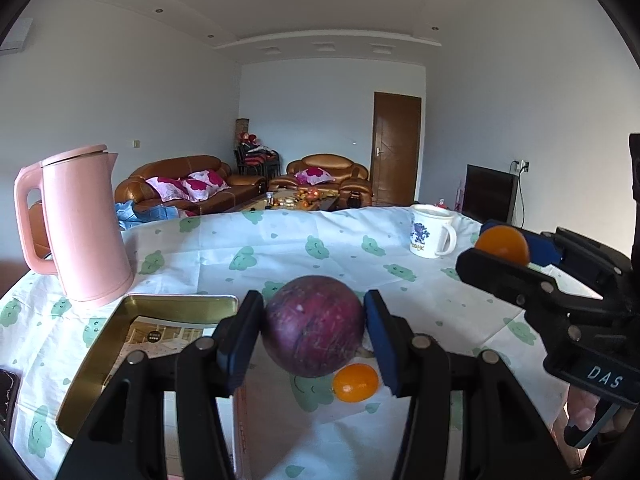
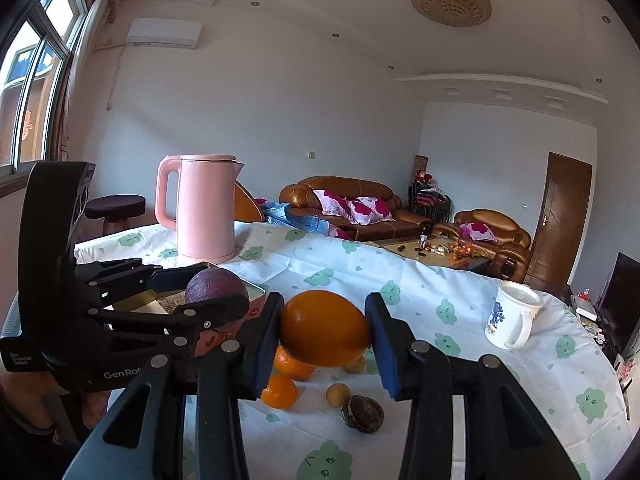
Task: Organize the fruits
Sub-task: 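Carry the purple fruit and orange over the open tin box with both tools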
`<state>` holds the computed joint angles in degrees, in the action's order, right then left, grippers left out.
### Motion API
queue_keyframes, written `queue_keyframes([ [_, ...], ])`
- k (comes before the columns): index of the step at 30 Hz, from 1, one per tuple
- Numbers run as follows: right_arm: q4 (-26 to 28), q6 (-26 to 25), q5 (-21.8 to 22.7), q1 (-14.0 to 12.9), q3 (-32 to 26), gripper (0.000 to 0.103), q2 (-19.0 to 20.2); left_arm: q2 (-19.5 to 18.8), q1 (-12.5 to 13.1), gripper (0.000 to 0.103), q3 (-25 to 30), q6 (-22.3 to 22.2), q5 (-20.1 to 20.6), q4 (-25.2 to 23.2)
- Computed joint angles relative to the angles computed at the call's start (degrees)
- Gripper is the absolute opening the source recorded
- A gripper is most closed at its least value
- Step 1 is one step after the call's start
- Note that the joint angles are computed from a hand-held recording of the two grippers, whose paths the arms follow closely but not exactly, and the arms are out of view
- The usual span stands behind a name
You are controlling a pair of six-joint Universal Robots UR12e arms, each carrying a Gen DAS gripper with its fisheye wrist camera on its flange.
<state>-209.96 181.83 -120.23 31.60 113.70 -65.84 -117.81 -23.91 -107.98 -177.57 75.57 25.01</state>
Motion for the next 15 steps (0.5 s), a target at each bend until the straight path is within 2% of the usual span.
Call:
queue_keyframes([
  [15, -0.11, -2.49, 2.09, -0.48, -2.53, 0.044, 0.91, 0.12, 1.16, 0.054, -0.02, -0.45, 2.4, 1.05],
])
